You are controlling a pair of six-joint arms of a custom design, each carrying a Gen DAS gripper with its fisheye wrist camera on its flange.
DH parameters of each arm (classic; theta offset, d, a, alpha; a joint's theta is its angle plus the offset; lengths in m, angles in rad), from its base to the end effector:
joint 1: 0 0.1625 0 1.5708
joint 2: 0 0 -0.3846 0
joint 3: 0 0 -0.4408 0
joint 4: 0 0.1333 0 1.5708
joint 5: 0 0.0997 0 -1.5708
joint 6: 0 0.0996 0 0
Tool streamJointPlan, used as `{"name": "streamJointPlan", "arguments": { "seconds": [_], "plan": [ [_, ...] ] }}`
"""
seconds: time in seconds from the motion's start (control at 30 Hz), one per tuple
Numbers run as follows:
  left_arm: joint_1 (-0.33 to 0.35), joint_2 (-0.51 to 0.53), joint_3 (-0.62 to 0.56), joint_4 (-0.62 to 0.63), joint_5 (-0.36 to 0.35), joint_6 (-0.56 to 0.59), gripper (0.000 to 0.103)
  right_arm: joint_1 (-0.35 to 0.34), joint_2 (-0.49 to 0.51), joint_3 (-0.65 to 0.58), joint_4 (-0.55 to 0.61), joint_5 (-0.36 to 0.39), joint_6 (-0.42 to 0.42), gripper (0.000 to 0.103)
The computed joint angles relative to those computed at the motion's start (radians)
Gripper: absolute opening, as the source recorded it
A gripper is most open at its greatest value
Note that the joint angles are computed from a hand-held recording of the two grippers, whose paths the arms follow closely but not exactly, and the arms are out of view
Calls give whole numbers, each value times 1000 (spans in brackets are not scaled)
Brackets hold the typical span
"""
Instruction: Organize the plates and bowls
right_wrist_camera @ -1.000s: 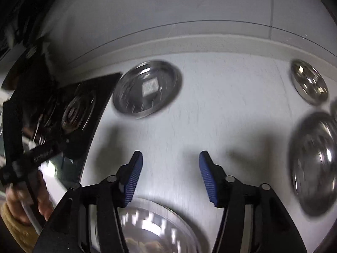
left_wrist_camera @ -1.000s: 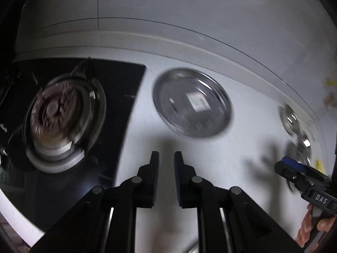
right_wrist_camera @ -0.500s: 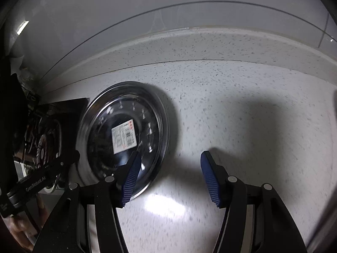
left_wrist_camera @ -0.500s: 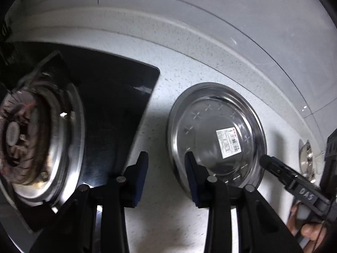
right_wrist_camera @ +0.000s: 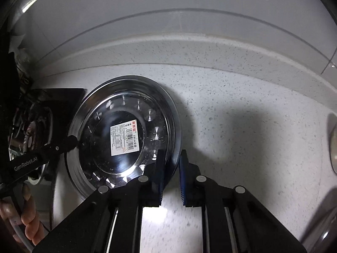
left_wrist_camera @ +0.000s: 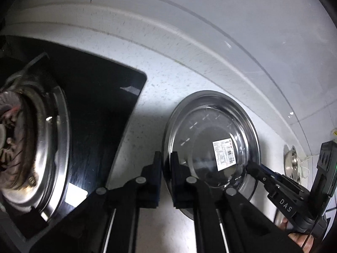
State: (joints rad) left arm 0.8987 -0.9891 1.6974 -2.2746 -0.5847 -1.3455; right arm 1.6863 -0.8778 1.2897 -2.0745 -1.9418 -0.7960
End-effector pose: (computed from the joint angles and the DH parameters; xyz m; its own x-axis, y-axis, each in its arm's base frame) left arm -0.2326 -0.6399 0.1417 -0.7029 -0.6853 -0.1907 -0.2796 0.5126 -0.8118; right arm 0.1838 -0.7412 0.1986 -0.5683 -0.7589 0.3181 -0.7445 0.6388 0.1938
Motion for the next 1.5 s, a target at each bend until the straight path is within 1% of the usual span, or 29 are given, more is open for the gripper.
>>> {"name": "streamJointPlan", "arguments": {
  "seconds": [0.07, 0.13, 0.2, 0.3, 0.33, 0.4, 0.43, 0.6, 0.67, 0.7, 0.73, 0.83, 0.9, 1.0, 1.17, 1.27, 1.5],
  "plan": [
    [-37, -6, -8, 83, 16, -37, 7, 3, -36, 23, 2, 4, -7, 12],
    [-66, -20, -10, 148, 12, -78, 7, 1, -92, 47, 34, 24, -9, 12],
    [-109, -19, -19, 226, -13, -135, 8, -2, -144, 77, 57, 29, -14, 12],
    [-164, -9, -23, 284, -60, -191, 8, -17, -244, 132, 114, 27, -22, 12],
    [-179, -3, -25, 297, -76, -201, 9, -21, -264, 144, 126, 25, -26, 12],
    [-217, 13, -24, 324, -109, -226, 9, -42, -349, 200, 156, 18, -56, 12],
    [-237, 24, -24, 336, -128, -234, 9, -50, -375, 218, 165, 15, -62, 12],
    [-314, 73, -5, 338, -200, -262, 10, -117, -537, 324, 232, 4, -99, 12],
    [-336, 101, -2, 335, -232, -282, 11, -128, -560, 344, 244, -2, -99, 12],
    [-347, 113, -2, 329, -246, -287, 11, -142, -588, 367, 249, -10, -110, 12],
    [-356, 126, -5, 328, -256, -289, 11, -152, -603, 351, 277, -15, -119, 12],
    [-372, 146, 5, 312, -283, -299, 11, -176, -635, 376, 304, -29, -115, 12],
    [-380, 159, 8, 301, -301, -308, 10, -189, -653, 401, 299, -41, -122, 13],
    [-380, 167, 14, 290, -314, -305, 10, -197, -652, 406, 310, -49, -107, 13],
    [-372, 185, 3, 295, -310, -290, 10, -230, -673, 405, 333, -57, -130, 13],
    [-365, 211, -19, 303, -307, -279, 11, -237, -674, 412, 334, -66, -126, 13],
    [-355, 236, -30, 297, -307, -277, 12, -232, -679, 431, 299, -67, -152, 13]
  ]
}}
